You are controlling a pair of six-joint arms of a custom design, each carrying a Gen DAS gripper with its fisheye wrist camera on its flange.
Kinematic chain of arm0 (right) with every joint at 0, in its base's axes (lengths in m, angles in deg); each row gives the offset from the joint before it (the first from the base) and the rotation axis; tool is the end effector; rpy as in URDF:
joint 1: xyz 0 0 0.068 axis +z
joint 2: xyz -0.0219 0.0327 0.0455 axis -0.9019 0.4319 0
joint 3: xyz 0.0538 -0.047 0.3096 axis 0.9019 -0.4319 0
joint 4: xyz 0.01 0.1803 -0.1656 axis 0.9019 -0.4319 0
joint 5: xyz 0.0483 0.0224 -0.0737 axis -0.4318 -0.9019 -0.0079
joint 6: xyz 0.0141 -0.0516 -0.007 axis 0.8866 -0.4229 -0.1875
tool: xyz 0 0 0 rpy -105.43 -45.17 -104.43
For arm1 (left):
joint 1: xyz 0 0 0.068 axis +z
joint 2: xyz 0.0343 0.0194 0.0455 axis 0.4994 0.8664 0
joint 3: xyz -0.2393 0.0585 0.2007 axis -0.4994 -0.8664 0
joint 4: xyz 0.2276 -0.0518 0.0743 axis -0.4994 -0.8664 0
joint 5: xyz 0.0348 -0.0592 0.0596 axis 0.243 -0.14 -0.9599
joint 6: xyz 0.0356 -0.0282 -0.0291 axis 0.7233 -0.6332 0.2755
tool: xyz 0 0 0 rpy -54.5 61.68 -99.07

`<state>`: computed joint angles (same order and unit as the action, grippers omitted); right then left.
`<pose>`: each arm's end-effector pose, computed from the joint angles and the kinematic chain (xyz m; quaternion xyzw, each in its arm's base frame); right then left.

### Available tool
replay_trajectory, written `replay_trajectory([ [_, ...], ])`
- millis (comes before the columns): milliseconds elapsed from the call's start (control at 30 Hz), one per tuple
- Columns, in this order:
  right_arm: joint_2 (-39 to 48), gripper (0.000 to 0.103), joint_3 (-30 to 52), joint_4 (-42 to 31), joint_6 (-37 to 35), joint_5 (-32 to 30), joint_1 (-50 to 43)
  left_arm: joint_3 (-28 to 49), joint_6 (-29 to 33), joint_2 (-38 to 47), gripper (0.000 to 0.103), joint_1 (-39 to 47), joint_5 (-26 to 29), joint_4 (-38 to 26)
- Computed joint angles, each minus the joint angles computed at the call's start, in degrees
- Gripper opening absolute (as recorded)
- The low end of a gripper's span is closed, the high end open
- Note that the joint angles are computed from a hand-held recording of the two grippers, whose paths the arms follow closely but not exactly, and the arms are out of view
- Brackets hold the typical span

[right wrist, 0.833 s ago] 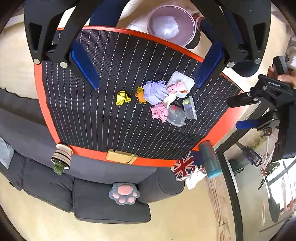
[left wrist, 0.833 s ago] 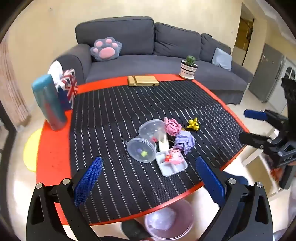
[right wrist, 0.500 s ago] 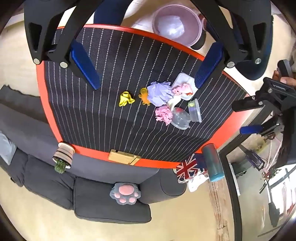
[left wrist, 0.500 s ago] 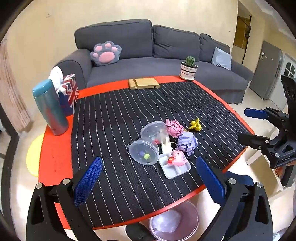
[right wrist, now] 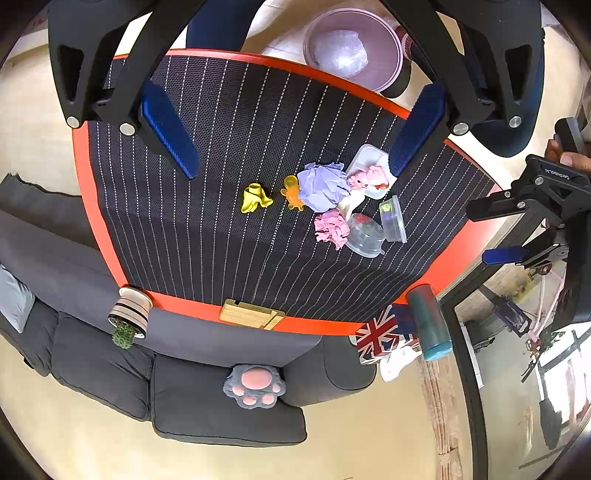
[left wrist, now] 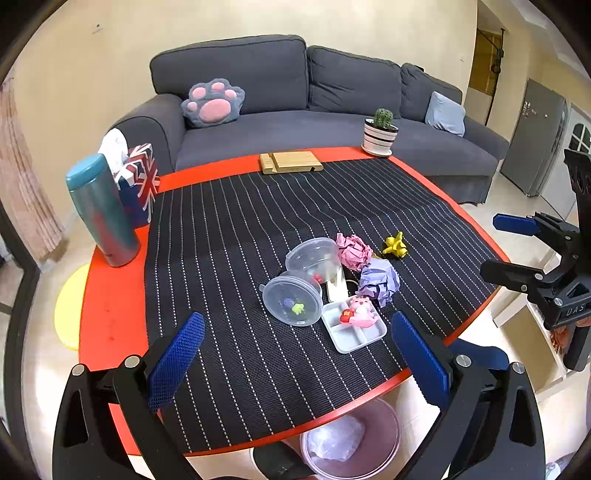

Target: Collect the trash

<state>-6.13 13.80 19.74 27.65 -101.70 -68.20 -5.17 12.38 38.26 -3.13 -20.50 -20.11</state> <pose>0.2506 -0.0029 0.2387 -0.1886 0.9043 0.1132 0.3660 0.2091 -0.1291 0.2380 0.1199 0.9206 -0.0743 0.3641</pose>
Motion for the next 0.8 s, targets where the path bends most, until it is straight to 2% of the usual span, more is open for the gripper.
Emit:
replay_trajectory([
  [800,0.38,0.100,0.45,-0.78,0.51,-1.99,-1.27,0.33,-0.48,0.43,0.097,0.44,1.10,0.41],
])
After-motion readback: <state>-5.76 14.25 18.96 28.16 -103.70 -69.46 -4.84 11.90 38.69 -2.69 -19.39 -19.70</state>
